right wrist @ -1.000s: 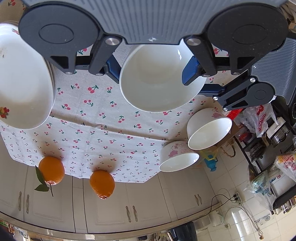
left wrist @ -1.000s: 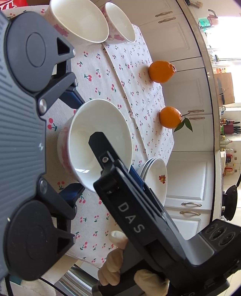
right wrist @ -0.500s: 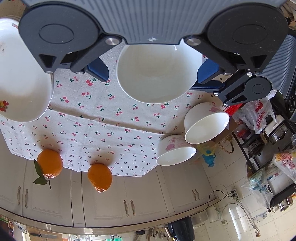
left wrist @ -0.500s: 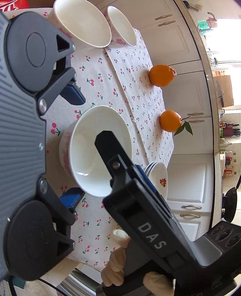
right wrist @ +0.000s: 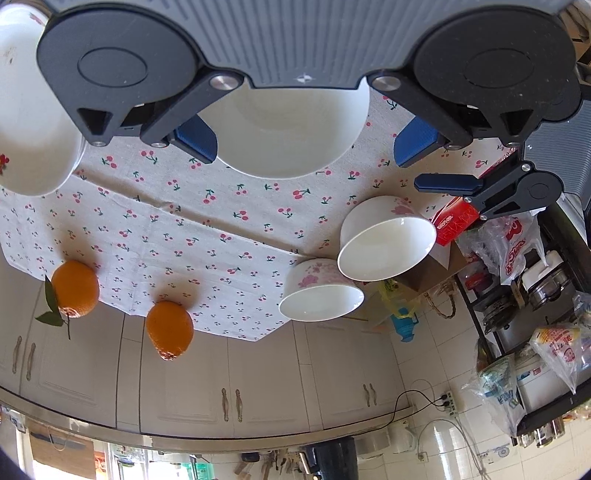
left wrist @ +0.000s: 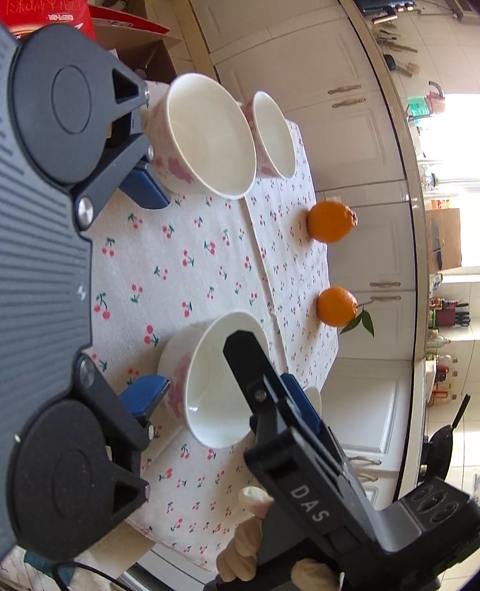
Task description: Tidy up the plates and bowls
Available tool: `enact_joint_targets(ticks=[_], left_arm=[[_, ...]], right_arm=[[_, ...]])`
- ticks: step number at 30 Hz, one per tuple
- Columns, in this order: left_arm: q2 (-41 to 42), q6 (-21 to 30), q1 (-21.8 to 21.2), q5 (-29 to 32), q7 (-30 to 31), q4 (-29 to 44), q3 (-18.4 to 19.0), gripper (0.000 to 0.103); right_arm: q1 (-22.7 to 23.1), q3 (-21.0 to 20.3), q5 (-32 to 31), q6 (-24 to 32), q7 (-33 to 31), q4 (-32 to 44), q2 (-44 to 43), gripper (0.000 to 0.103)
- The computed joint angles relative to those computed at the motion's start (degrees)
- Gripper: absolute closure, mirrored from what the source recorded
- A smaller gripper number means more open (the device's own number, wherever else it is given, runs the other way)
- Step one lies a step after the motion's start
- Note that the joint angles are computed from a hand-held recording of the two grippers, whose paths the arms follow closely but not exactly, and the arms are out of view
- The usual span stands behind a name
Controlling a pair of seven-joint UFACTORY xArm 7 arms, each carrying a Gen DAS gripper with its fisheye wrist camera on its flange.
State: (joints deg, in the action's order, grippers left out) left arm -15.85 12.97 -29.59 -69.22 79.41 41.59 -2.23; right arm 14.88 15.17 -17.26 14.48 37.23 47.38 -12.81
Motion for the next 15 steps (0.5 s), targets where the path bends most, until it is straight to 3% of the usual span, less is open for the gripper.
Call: enact_joint_targets(ticks=[9, 15], left_arm=[[2.82, -6.93, 1.43, -3.9, 2.86, 1.72, 1.52, 0.007], [5.99, -8.56, 3.32, -9.76, 9.63, 4.87, 0.95, 0.007]], right_arm=[[2.11, -0.2, -5.18, 4.47, -1.88, 9.7, 7.56, 0.0], [5.23, -2.53, -4.58, 5.66, -5.91, 15.79, 12.63, 0.0]])
